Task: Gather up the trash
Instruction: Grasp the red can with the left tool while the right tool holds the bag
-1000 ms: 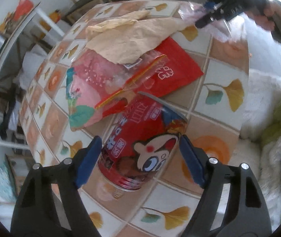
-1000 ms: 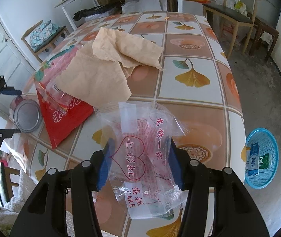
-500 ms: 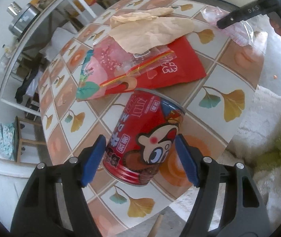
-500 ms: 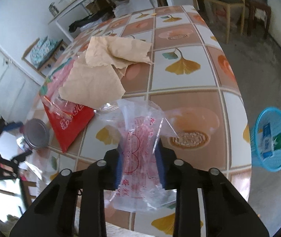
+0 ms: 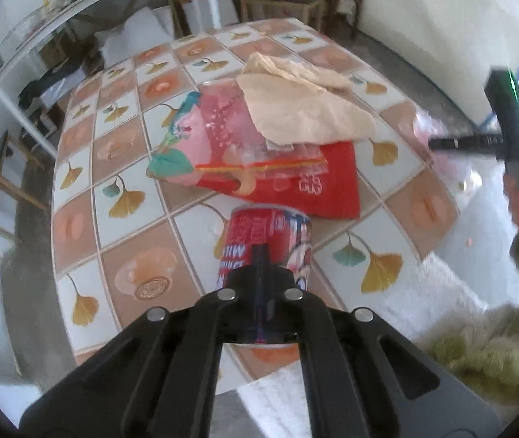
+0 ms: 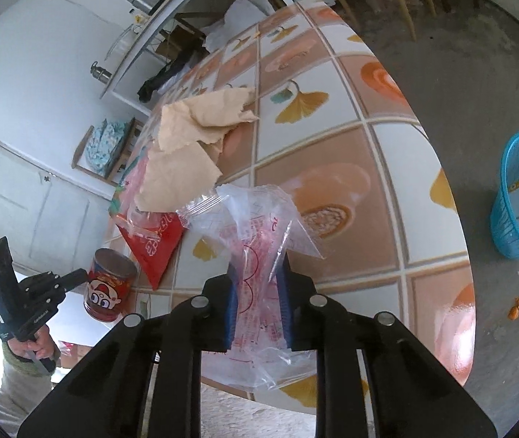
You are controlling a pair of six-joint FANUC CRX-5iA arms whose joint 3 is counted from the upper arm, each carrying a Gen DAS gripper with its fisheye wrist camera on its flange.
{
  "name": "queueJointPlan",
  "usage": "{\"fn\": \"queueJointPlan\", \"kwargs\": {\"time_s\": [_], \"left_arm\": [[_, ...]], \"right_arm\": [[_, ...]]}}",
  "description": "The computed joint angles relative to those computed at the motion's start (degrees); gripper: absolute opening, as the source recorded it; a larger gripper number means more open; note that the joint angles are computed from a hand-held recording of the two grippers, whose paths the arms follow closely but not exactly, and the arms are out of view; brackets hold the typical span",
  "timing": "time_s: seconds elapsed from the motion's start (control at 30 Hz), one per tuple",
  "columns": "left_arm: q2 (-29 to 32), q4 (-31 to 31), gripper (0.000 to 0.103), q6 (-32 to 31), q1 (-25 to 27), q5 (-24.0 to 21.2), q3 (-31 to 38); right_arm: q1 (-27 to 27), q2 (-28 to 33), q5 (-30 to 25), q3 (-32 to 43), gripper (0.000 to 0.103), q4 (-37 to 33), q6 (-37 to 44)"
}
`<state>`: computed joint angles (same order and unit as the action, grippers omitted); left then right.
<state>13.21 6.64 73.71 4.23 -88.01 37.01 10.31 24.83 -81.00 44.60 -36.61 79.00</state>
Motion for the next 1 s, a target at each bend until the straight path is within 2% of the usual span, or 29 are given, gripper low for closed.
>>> {"fn": "queueJointPlan", "kwargs": {"time_s": [0.03,0.1,0.27,0.33,0.43,0.5,0.7,0.9,1.0], "left_arm": [[-0.1,1.2,0.024,-0.2,0.3,0.3,-0.6],[0.8,0.9,0.055,-0.3,0.0,-1.1,0.3],[2.0,-5.7,0.06,-3.0,-2.8,-2.8,2.5],[3.4,-7.3,0.06,-3.5,-3.2,-4.5,4.5],[7.1,-11.3,0.061,-3.3,-4.2,-9.4,9.6],[8.3,-12.2,0.062,-3.2,-4.3,-10.6,10.8],[10.0,-13.1,0.062,-4.0,-4.1,-12.2,11.9],[9.6,-9.4,0.062,-3.1,-3.0,-11.8,11.6],[9.8,-5.5,0.062,-1.7,-2.7,-11.8,12.4]], "right_arm": [[-0.2,0.1,-0.1,0.0,0.019,-0.6,0.1],[-0.4,0.2,-0.1,0.3,0.019,-0.9,0.2],[-1.0,0.3,0.4,0.4,0.019,-2.1,0.2],[-1.0,0.5,0.3,0.5,0.019,-2.3,-0.1],[-1.1,0.5,0.1,0.3,0.019,-2.4,-0.1],[-1.1,0.6,0.0,0.5,0.019,-2.4,-0.1],[-1.1,1.2,-0.2,1.1,0.019,-2.5,-0.3],[-1.5,1.2,0.0,1.1,0.019,-3.8,0.7],[-2.7,1.0,0.2,0.8,0.019,-6.7,1.7]]}}
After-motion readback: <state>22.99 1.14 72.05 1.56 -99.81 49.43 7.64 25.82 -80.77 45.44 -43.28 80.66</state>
